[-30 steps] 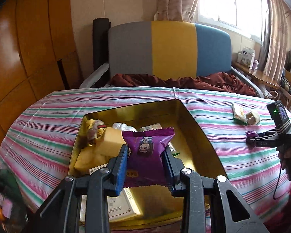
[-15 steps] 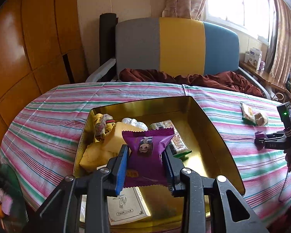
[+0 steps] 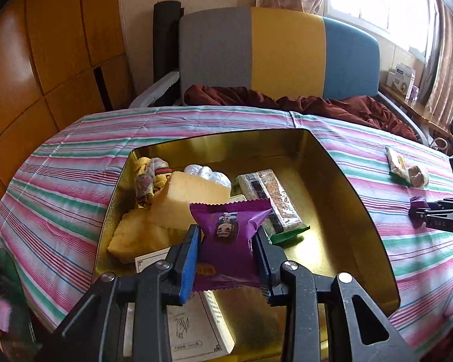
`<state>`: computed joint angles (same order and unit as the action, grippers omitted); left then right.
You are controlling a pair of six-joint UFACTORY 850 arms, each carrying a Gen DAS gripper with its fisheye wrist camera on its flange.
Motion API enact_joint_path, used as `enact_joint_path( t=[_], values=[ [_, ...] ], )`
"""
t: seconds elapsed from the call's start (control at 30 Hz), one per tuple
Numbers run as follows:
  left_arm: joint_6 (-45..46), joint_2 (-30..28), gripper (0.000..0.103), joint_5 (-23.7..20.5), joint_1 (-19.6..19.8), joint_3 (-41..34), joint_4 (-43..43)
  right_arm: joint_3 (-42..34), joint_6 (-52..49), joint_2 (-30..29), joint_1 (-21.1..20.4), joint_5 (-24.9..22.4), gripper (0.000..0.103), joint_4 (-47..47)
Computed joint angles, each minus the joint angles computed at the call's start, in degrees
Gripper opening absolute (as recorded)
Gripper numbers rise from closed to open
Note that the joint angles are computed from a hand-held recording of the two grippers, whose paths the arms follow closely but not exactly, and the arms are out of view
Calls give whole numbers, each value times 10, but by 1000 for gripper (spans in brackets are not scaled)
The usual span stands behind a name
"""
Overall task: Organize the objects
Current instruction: 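Carry the purple snack bag into the gold tray and open the left tool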
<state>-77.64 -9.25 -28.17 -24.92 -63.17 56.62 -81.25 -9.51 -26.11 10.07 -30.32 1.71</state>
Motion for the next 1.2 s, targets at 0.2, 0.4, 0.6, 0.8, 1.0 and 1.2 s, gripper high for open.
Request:
enact_joint_path(
  t=[0.2,0.4,0.6,0.8,1.0,1.2],
  values=[
    [0,-23,35,-17,0,-14,15,-3,2,-3,1,0,34,-4],
    [-8,-34,35,-21,2,-21,33,-4,4,-4,1,0,34,-6],
    [-8,-38,35,-22,1,-25,42,-7,6,-5,1,-1,34,-9],
    [3,-45,36,-22,-4,-29,35,-11,8,-8,2,-2,34,-14],
    [-13,-42,37,-20,-6,-27,48,-12,8,-9,1,-2,34,-14],
    [-16,-36,37,-18,-7,-23,49,-11,9,-9,2,-1,34,-15]
  ],
)
